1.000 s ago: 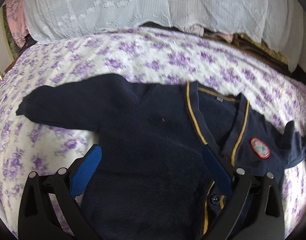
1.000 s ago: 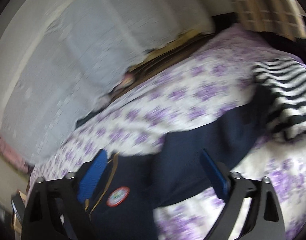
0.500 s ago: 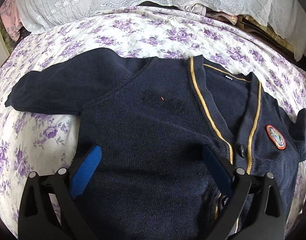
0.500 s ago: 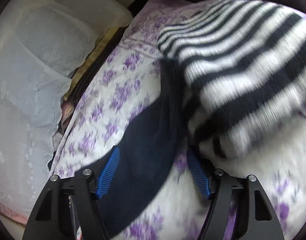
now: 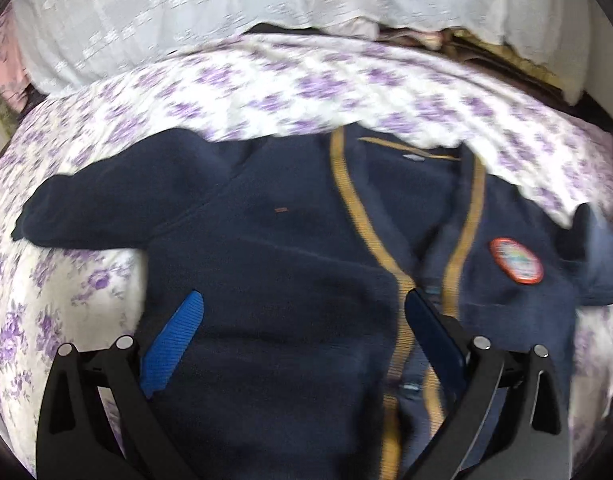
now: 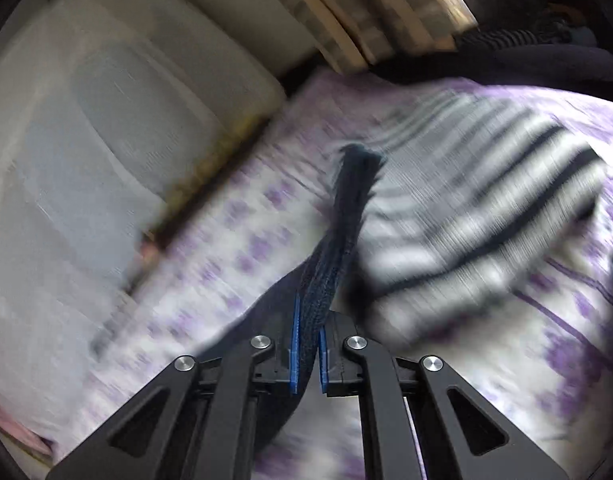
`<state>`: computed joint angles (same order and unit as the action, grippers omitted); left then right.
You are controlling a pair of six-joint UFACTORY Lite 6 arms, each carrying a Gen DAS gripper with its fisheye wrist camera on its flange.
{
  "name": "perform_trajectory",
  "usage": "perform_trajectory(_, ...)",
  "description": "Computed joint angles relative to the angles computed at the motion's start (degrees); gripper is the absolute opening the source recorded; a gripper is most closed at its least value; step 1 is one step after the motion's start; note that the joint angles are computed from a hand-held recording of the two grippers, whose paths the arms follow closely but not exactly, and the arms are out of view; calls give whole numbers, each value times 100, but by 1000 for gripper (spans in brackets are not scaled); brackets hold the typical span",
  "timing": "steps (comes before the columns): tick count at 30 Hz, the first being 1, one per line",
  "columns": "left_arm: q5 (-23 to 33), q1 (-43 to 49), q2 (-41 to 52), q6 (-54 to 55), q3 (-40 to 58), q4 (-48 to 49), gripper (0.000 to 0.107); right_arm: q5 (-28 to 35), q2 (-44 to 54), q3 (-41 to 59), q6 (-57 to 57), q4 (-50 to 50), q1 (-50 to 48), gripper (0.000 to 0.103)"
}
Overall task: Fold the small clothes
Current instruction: 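Lift the sleeve with the right gripper and fold it across the cardigan front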
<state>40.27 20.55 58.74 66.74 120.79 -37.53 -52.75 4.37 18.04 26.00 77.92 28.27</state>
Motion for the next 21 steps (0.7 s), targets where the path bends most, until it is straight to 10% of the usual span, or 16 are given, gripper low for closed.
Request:
perform_trajectory(6, -226, -793, -1027, -18, -1327, 275, 98, -247, 452, -561, 3005, -2252, -673, 11)
perform_trajectory(16, -915, -2750, -180, -3319, -545, 2504, 98, -1417, -182, -722, 2436, 97, 1214, 8)
perform_trajectory(21, -3433, -3063, -1236, -2722, -2982, 2212, 99, -1220, -32, -665, 2539, 408, 1361, 9)
